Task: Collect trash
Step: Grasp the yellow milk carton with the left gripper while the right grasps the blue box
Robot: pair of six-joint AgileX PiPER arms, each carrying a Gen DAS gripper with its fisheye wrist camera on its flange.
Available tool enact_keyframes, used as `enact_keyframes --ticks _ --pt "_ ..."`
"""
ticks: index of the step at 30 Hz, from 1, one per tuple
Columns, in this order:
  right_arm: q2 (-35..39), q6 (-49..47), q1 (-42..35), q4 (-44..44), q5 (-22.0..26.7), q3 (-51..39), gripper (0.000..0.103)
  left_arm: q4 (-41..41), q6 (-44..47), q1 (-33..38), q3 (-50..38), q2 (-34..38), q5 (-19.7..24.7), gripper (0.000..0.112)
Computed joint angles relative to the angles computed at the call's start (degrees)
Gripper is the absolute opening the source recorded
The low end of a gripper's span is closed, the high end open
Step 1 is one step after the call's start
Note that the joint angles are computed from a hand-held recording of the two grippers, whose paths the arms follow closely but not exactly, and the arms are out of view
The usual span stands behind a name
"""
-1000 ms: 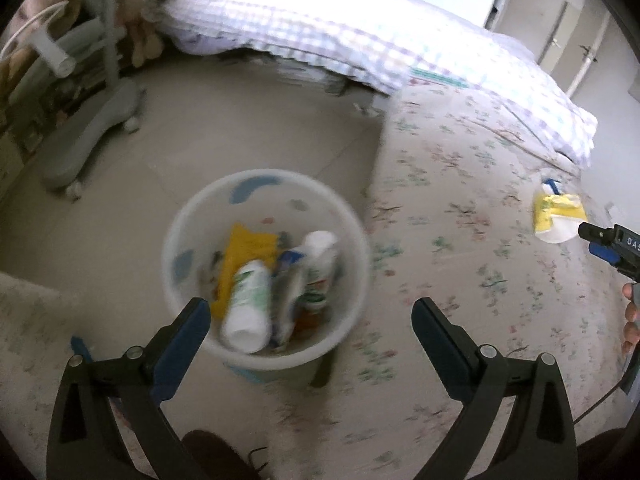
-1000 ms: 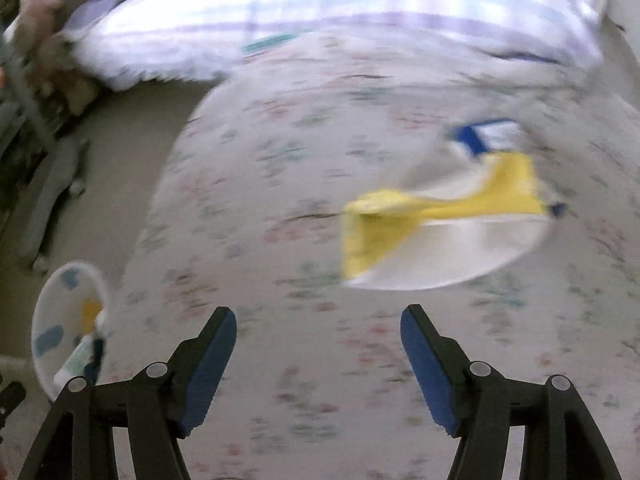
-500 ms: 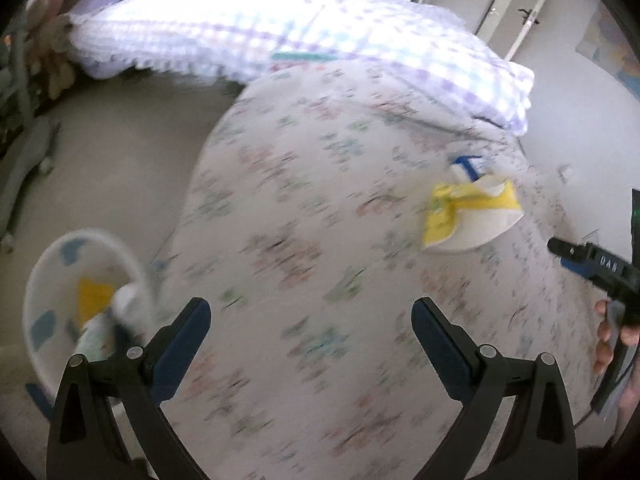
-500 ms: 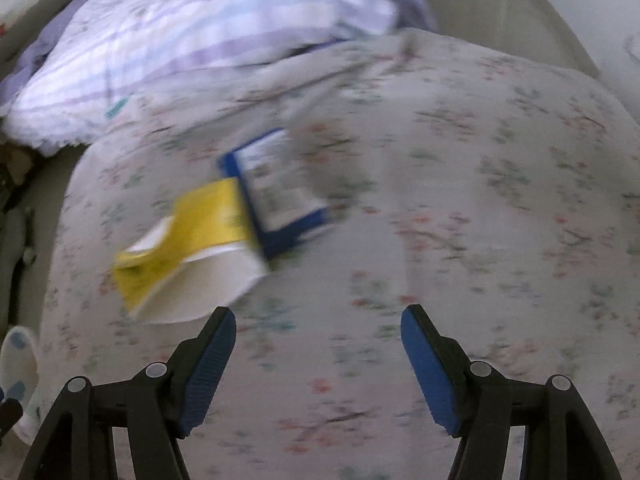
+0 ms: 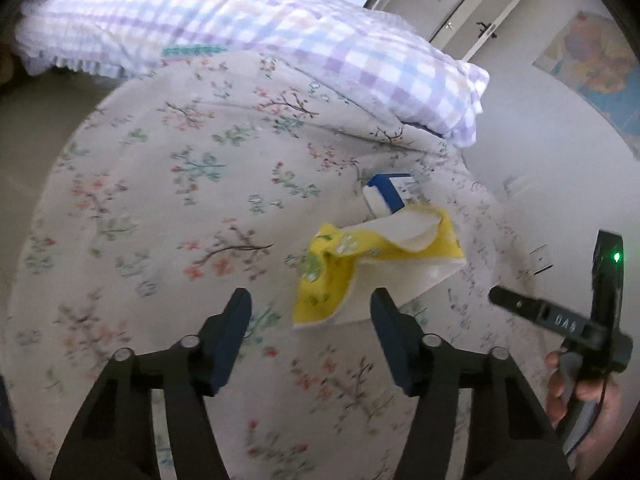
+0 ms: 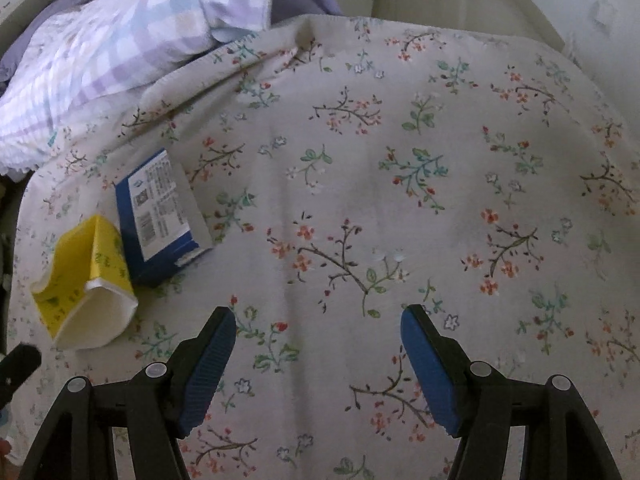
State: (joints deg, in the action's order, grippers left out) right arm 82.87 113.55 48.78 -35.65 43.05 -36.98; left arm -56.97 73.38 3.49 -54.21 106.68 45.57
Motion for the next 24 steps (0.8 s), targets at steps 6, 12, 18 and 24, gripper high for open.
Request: enact_keyframes --ticks 6,12,18,24 --pt "2.10 0.41 -0.63 -0.22 -2.12 -0.12 0.073 -4.70 2.95 -0.05 0.19 0.85 -0.53 0.027" --pt "3.92 -0.11 -0.49 0.06 -1.93 -1.75 0.073 -2.03 3.48 5.80 0.87 -3.44 1.11 0.025" --pt "7.75 -6.59 -2.14 3.06 -1.84 -7.22 0.073 5.14 -1.55 15.33 -3.70 -4.99 6.77 0.025" --pt "14.31 -14.73 -5.39 0.27 -3.30 -16.07 0.079 9.44 -2.69 24.82 -7.80 -4.42 11.25 0.025"
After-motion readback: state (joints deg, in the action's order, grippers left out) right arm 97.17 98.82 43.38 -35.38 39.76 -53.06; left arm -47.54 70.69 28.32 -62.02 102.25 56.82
